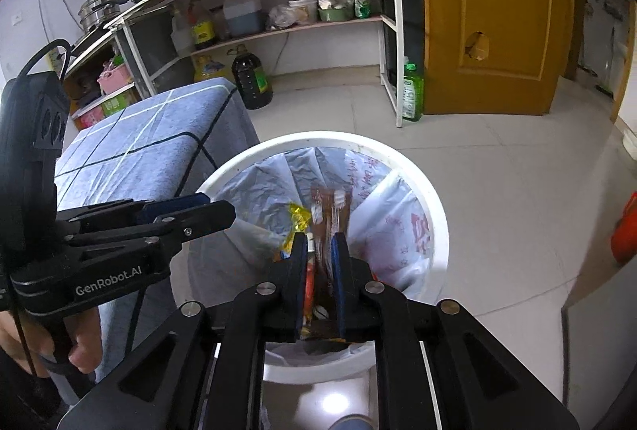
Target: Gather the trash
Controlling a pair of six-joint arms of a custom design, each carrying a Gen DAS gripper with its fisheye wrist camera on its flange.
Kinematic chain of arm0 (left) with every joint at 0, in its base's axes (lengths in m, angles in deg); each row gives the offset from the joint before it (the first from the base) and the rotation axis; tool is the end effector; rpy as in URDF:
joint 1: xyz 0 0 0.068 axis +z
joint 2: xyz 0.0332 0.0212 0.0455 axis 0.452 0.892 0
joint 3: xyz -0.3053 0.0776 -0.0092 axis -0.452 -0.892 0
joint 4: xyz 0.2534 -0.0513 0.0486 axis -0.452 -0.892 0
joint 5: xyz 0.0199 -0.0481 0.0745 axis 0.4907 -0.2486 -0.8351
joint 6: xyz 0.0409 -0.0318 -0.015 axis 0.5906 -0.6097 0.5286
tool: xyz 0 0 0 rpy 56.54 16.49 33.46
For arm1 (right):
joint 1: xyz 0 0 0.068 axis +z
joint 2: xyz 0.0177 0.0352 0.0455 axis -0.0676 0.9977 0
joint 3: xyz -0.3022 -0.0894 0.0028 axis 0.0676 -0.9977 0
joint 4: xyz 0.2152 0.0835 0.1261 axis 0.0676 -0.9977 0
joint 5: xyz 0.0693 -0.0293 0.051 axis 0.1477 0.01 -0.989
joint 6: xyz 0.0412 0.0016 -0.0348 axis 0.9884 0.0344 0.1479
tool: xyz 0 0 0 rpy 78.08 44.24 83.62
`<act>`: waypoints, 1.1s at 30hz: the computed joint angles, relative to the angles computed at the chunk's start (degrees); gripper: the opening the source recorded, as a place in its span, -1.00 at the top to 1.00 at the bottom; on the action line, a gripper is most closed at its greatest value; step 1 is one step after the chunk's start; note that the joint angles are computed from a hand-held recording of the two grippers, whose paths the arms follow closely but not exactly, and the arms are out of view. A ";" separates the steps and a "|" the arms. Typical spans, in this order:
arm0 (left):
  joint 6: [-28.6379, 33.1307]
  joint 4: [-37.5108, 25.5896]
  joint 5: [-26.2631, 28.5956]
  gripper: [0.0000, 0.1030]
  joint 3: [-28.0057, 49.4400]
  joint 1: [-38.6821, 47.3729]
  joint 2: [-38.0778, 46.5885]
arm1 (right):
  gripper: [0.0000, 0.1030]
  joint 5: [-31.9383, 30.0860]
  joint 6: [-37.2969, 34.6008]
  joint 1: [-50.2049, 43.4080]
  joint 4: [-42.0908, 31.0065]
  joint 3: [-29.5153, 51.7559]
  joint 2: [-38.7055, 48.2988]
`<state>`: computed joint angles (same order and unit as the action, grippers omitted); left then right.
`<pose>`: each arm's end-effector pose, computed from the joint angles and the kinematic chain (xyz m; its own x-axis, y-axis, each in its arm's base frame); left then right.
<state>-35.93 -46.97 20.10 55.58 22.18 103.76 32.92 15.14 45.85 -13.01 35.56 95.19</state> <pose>0.3323 -0.0484 0.1704 -0.6599 0.3860 -0.6446 0.6739 0.6835 -0.2806 0.2197 0.2278 0.2003 -0.6942 0.2810 -0.6627 0.2708 0.9550 0.1213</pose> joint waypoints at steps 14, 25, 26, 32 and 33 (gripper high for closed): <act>2.40 -3.52 3.54 0.33 -1.18 4.04 -5.43 | 0.39 5.13 5.17 4.62 -5.89 3.06 -0.99; 13.86 -12.53 11.12 0.08 -3.52 16.10 -14.64 | 0.34 13.08 16.91 14.97 -18.00 11.49 1.83; 14.86 -13.51 11.79 0.08 -3.50 17.25 -15.02 | 0.34 13.80 18.22 16.01 -19.53 12.56 2.45; 23.98 -19.61 15.33 0.07 -4.78 24.98 -17.08 | 0.26 17.35 27.23 21.86 -29.01 18.51 6.74; 25.64 -20.36 15.79 0.07 -5.17 26.21 -17.30 | 0.25 17.72 29.28 22.84 -31.03 19.66 7.64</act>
<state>-10.28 -67.33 35.89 50.41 48.39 86.46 50.64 44.42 68.69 -44.04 55.22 102.83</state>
